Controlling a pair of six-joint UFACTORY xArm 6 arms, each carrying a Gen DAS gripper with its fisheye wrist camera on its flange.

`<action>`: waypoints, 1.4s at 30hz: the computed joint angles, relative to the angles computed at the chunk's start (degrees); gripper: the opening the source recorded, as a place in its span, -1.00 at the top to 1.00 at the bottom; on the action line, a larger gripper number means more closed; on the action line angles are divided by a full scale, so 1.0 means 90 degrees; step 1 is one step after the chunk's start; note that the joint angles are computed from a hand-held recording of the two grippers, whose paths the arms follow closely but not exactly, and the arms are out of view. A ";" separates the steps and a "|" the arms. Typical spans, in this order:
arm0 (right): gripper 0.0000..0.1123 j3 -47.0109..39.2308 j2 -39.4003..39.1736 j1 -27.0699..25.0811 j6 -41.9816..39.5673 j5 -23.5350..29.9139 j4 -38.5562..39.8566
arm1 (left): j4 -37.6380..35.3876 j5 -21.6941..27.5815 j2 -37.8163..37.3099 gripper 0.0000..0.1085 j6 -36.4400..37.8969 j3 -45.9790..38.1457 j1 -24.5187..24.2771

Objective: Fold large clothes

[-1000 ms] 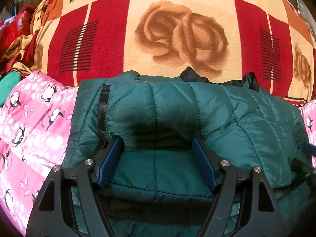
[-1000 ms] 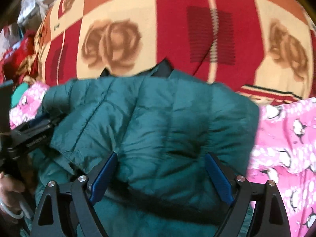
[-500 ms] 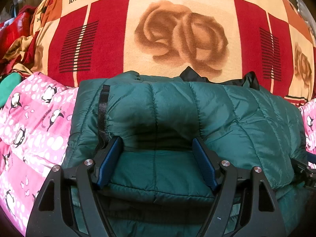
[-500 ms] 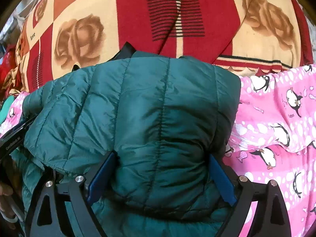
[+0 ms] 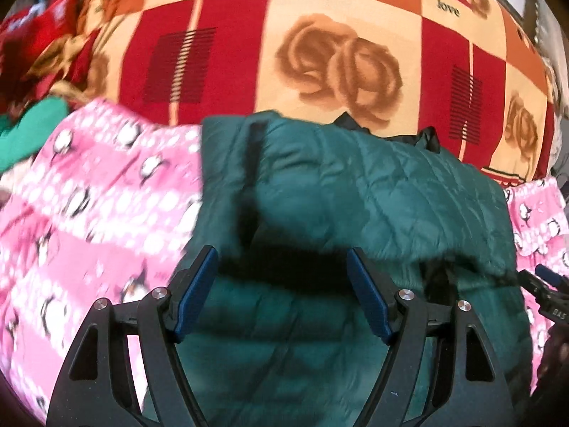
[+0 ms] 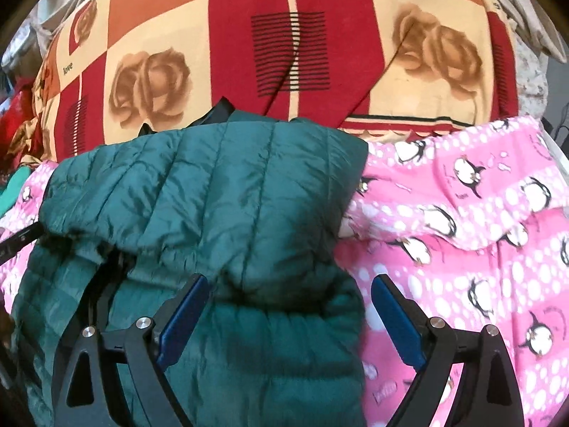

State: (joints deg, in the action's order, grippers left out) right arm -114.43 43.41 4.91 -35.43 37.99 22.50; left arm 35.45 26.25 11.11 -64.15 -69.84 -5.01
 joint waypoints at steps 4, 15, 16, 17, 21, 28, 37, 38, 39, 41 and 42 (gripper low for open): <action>-0.63 0.0933 -0.0595 -0.0045 -0.0358 -0.0302 0.0203 | 0.0074 0.0101 -0.0613 -0.39 -0.0204 0.0731 -0.0053; -0.63 0.2293 -0.1487 -0.0208 -0.0766 -0.0590 0.0509 | -0.0007 0.0222 -0.1570 -0.39 -0.0222 0.1967 -0.0249; -0.63 0.2354 -0.1531 -0.0229 -0.0804 -0.0582 0.0536 | -0.0016 0.0219 -0.1627 -0.39 -0.0216 0.2039 -0.0257; -0.63 0.2457 -0.1609 -0.0258 -0.0874 -0.0569 0.0602 | -0.0046 0.0221 -0.1722 -0.39 -0.0204 0.2150 -0.0276; -0.63 0.2730 -0.1891 -0.0459 -0.1182 -0.0222 0.1003 | -0.0086 0.0266 -0.2006 -0.39 -0.0164 0.2420 -0.0329; -0.63 0.3074 -0.2269 -0.0809 -0.1353 0.0186 0.1226 | -0.0069 0.0360 -0.2392 -0.39 -0.0241 0.2800 -0.0369; -0.63 0.3406 -0.2567 -0.1126 -0.1452 0.0462 0.1239 | -0.0071 0.0399 -0.2721 -0.39 -0.0373 0.3061 -0.0537; -0.63 0.3448 -0.2610 -0.1163 -0.1484 0.0501 0.1261 | -0.0081 0.0404 -0.2751 -0.39 -0.0364 0.3082 -0.0553; -0.63 0.3483 -0.2647 -0.1197 -0.1504 0.0534 0.1266 | -0.0104 0.0417 -0.2793 -0.39 -0.0352 0.3111 -0.0572; -0.63 0.3529 -0.2695 -0.1251 -0.1519 0.0584 0.1233 | -0.0172 0.0414 -0.2863 -0.39 -0.0332 0.3173 -0.0590; -0.63 0.3556 -0.2721 -0.1276 -0.1536 0.0609 0.1224 | -0.0221 0.0394 -0.2905 -0.39 -0.0319 0.3219 -0.0594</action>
State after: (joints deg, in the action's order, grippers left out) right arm -82.43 18.92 -6.57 -49.25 43.47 33.52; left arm 33.46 29.80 -15.03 -67.02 -40.87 -10.35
